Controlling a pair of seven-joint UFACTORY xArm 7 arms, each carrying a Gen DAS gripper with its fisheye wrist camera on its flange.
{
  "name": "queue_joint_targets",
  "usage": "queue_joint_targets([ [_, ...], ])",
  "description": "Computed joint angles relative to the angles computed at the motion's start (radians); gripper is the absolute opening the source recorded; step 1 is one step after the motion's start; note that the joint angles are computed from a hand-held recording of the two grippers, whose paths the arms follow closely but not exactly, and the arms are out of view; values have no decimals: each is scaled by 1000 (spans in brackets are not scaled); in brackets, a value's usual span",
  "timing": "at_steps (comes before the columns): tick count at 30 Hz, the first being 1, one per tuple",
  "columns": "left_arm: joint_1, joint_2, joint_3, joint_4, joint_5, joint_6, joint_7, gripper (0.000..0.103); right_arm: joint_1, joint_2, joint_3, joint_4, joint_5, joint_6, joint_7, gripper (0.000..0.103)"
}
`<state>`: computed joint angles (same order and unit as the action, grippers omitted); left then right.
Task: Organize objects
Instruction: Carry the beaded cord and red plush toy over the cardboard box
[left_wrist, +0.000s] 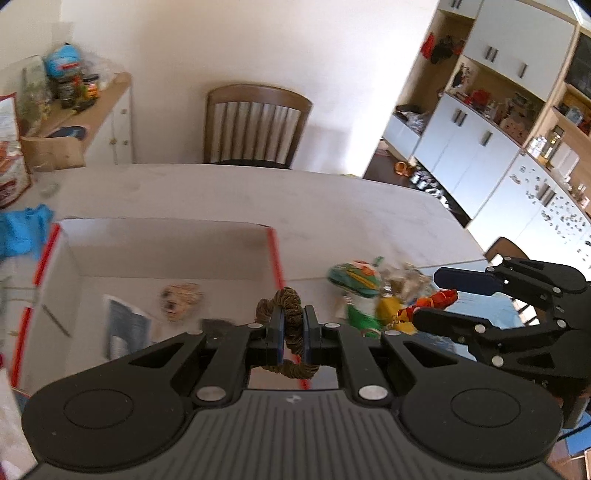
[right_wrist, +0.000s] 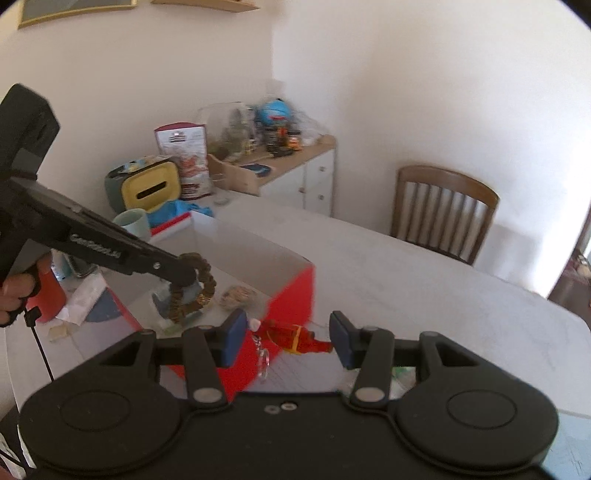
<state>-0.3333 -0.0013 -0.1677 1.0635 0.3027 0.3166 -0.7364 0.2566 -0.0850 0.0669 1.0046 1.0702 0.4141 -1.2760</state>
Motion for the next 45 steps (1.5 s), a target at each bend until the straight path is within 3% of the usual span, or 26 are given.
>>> queue_joint_targets([
  [8, 52, -18, 29, -25, -25, 20, 79, 9, 47, 101, 76, 84, -59, -75, 76, 48],
  [16, 85, 58, 57, 34, -16, 41, 143, 9, 68, 214, 156, 144, -169, -165, 165, 48],
  [21, 80, 141, 75, 105, -31, 83, 198, 9, 73, 289, 198, 166, -293, -225, 254, 48],
  [25, 75, 198, 83, 145, -58, 104, 241, 9, 94, 342, 189, 178, -441, -249, 380, 48],
  [32, 68, 270, 86, 188, -123, 151, 321, 9, 98, 388, 177, 192, -634, -205, 571, 48],
  [37, 72, 301, 81, 202, -176, 181, 365, 9, 74, 397, 208, 188, -713, -188, 637, 48],
  [45, 73, 324, 82, 215, -223, 212, 402, 10, 43, 409, 241, 206, -728, -142, 687, 49],
])
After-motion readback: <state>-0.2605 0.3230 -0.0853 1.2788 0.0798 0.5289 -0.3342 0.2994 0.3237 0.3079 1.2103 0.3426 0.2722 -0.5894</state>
